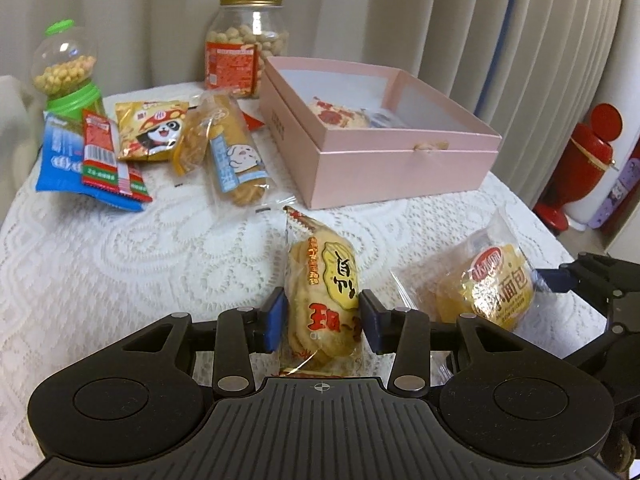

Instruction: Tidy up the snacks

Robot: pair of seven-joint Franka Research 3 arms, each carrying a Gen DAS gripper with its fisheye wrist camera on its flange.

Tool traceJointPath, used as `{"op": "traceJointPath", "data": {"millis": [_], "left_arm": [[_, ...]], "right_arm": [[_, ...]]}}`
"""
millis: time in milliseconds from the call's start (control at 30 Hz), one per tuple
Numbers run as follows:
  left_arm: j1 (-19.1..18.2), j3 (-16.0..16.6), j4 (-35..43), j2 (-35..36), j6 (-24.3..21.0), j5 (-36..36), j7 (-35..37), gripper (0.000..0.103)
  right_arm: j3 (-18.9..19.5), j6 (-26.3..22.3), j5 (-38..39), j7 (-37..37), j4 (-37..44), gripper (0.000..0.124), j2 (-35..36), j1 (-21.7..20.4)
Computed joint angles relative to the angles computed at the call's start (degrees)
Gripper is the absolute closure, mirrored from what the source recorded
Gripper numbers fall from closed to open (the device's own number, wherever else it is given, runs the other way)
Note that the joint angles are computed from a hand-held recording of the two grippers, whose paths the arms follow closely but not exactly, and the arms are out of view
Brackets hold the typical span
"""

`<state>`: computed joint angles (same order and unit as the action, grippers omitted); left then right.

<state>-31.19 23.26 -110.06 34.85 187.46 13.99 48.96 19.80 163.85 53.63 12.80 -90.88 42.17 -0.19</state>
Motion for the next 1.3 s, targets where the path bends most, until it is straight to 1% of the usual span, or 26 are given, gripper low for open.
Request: {"op": "traceJointPath", "data": {"millis": [67,167,367,433,567,600,667,700,767,833,900,967,1000,1067,1167,1233,1300], "left_arm": [[-1.0,1.0,-0.2,0.4,0.8,-0.4,-0.2,0.057],[-3.5,3.5,-0.2,1.3,1.1,-1.6,0.3,0.058],[-4.1,3.9,-0.1,1.3,0.5,-2.0,1.0,0.058],[-4.3,4.1,-0.4,1.3,1.0,-2.1,1.1,0.058],[-7.5,7.0,-1.0,2.2,2.0,-3.8,2.2,0.058],[-8.1,7.6,-1.1,2.3,1.9,-4.2,2.6,0.058],[-8.3,7.5,-1.6,1.9,1.9,-4.7,3.5,0.058],[-8.3,7.4,-1.8,1.7,1.9,-4.9,3.8,0.058],[-7.8,6.8,-2.0,1.5,2.2,-5.5,4.3,0.058],[-7.0,5.8,-2.3,1.1,2.6,-6.4,4.5,0.058],[-5.8,4.5,-2.5,0.8,3.0,-7.5,4.5,0.058],[-5.3,3.8,-2.6,0.6,3.2,-8.4,4.8,0.058],[-5.0,3.5,-2.7,0.5,3.3,-8.7,5.0,0.058],[-4.4,2.8,-2.7,0.3,3.2,-9.2,5.5,0.059],[-4.3,2.6,-2.6,0.0,2.3,-9.5,6.1,0.059],[-4.0,2.3,-2.8,-0.5,1.7,-9.0,6.3,0.059],[-3.0,1.3,-3.1,-1.1,1.6,-8.3,6.2,0.059]], "right_arm": [[0.2,0.6,0.1,-0.3,0.0,0.024,0.1,0.1],[-0.3,0.9,-0.6,0.9,0.0,0.022,0.1,0.6],[1.3,1.7,0.6,-0.9,-0.7,0.021,0.1,-0.6],[0.6,1.3,-0.2,-0.2,-1.0,0.021,-0.3,0.0],[-1.6,0.0,-3.2,2.4,-1.2,0.021,-0.9,1.6],[-2.1,-0.9,-4.4,2.4,-1.1,0.021,-1.1,1.7],[-3.4,-4.0,-7.2,2.8,-0.6,0.021,-1.3,2.0],[-4.1,-4.4,-7.9,3.8,-0.5,0.022,-1.6,2.2],[-4.8,-2.5,-8.0,5.2,-0.8,0.022,-1.9,2.5],[-5.3,1.5,-8.3,6.2,-1.1,0.022,-1.8,2.7],[-6.2,5.6,-9.4,8.5,-1.2,0.022,-1.5,3.2],[-6.9,7.4,-10.6,11.7,-1.1,0.022,-1.3,3.2],[-6.9,7.0,-10.9,13.3,-0.7,0.022,-1.3,2.7],[-6.3,3.9,-11.3,16.7,0.2,0.022,-1.4,1.1],[-5.8,-6.1,-11.2,22.5,4.2,0.022,-0.2,-0.9],[-5.9,-12.4,-10.8,26.0,8.0,0.022,1.6,-1.1],[-6.4,-15.9,-10.8,28.8,11.5,0.022,3.6,-0.2]]}}
